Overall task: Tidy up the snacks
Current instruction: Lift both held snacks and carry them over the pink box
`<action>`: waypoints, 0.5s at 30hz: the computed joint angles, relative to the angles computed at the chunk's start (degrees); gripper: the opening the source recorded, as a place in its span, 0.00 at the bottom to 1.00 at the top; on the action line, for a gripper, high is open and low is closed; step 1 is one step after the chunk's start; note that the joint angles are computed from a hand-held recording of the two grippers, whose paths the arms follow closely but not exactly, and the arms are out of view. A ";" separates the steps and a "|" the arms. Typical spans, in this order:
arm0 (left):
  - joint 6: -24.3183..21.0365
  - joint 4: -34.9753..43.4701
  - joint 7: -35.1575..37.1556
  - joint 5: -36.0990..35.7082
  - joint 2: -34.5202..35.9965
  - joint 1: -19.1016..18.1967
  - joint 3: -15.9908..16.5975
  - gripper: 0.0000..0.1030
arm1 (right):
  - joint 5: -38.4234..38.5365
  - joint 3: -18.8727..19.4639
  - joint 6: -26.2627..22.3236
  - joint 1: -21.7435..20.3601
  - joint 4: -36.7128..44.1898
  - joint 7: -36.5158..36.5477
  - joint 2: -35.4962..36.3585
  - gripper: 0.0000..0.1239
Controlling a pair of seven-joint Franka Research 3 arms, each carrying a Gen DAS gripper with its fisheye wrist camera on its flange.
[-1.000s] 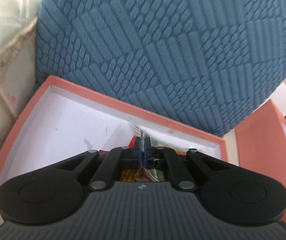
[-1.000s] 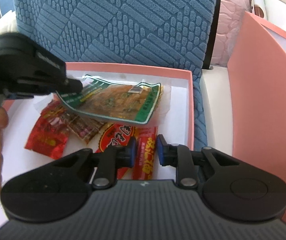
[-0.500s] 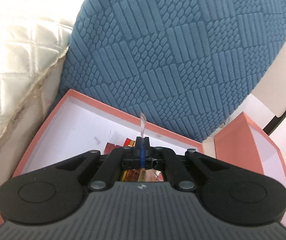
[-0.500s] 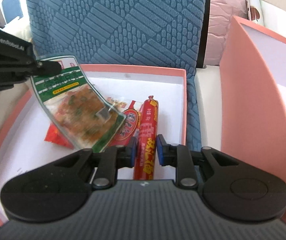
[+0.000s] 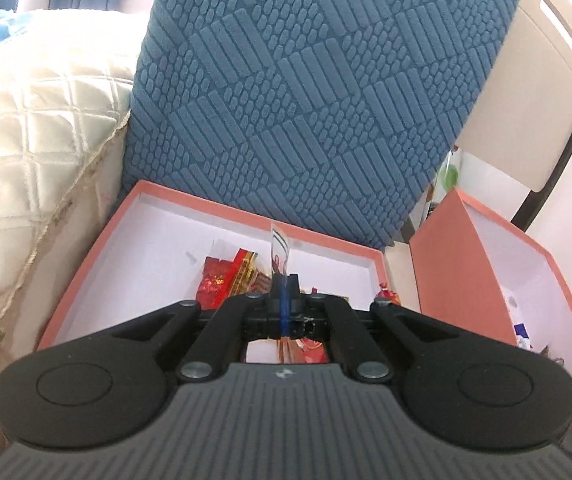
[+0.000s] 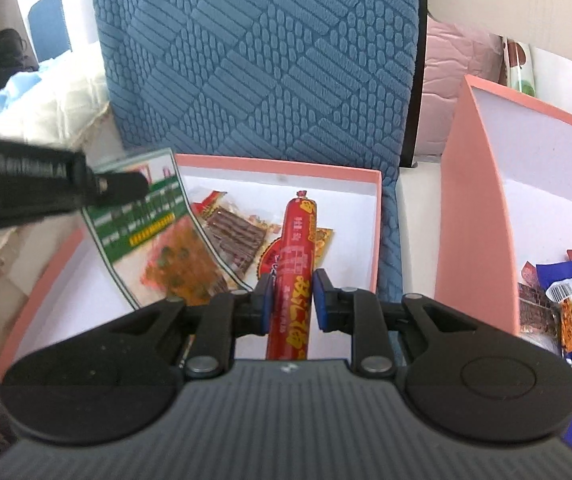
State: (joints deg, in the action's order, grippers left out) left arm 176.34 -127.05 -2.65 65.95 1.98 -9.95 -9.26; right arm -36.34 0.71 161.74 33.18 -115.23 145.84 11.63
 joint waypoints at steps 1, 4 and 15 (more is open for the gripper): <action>0.26 -0.40 -0.66 0.27 -0.40 -0.01 0.03 0.00 | 0.59 0.21 0.16 -0.16 -0.49 -0.34 -0.51 0.19; 0.34 -1.70 -1.65 1.02 -2.09 0.12 -0.48 0.00 | 1.54 0.83 0.57 -0.45 -2.37 -0.10 -2.50 0.19; 0.54 -4.79 2.56 -4.43 -7.29 1.64 -4.44 0.00 | 1.06 4.76 -0.08 -4.37 -6.99 0.96 -9.67 0.19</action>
State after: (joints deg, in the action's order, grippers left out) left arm 176.88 -131.84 -0.09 61.52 -5.31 -8.32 -13.70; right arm -35.27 5.47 161.66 28.82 -122.21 146.80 1.96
